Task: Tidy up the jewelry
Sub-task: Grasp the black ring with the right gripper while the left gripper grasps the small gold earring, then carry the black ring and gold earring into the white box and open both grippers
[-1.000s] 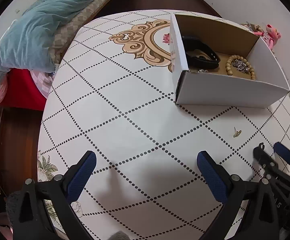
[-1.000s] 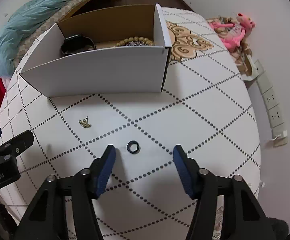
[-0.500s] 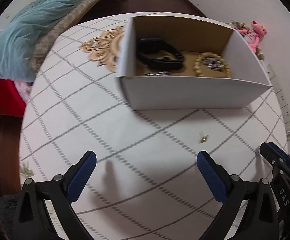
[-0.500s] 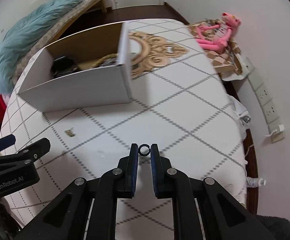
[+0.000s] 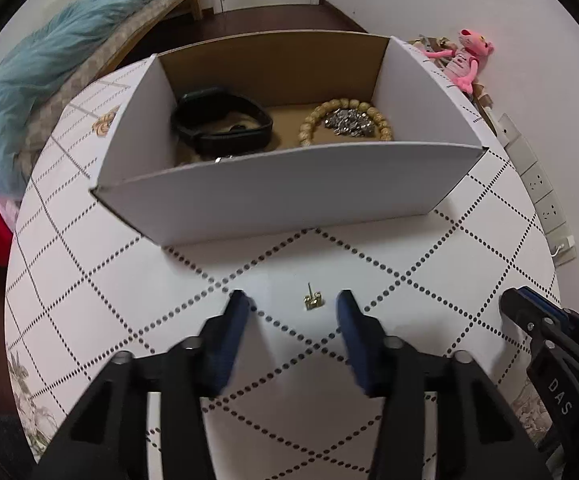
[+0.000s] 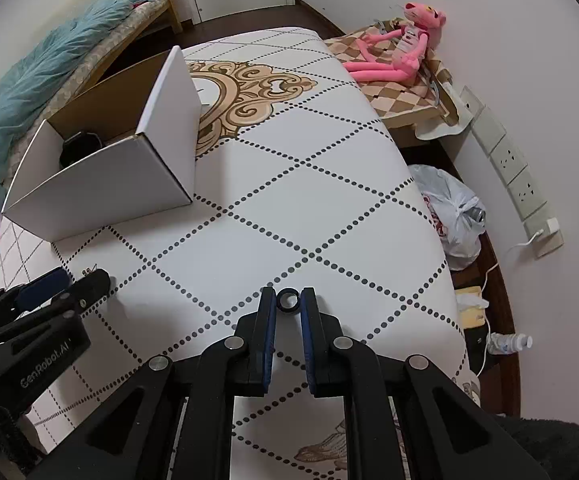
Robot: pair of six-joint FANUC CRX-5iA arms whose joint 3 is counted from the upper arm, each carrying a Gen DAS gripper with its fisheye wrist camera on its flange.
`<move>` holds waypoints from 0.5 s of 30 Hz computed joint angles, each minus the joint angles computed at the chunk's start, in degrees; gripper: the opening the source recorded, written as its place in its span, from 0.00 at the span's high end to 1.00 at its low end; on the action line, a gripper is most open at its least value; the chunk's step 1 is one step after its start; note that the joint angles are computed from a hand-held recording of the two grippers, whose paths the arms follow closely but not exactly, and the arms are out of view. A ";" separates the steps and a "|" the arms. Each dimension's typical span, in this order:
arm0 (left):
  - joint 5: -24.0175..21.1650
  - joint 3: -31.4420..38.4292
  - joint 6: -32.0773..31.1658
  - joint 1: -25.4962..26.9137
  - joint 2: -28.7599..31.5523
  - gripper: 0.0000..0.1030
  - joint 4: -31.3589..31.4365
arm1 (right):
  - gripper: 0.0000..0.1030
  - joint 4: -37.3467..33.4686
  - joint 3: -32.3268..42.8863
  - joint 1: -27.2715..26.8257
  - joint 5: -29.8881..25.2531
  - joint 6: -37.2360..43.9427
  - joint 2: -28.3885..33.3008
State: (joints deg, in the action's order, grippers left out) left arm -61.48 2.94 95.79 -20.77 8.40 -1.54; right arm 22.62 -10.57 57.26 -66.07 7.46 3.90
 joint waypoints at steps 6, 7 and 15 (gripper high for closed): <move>1.77 -1.26 -1.48 0.25 -0.74 0.92 1.52 | 0.87 0.60 -0.40 0.03 0.37 -0.96 -0.11; 2.13 -1.63 -1.75 0.37 -0.94 0.92 1.88 | 0.87 0.74 -0.44 0.06 0.39 -1.05 -0.17; 4.31 -3.78 -3.06 1.12 -3.10 0.94 3.80 | 0.87 2.56 -0.79 0.56 0.92 -2.21 -1.29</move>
State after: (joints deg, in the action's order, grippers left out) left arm -57.17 -0.83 92.73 -19.65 5.30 2.26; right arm 25.18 -11.36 57.82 -65.15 5.25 2.61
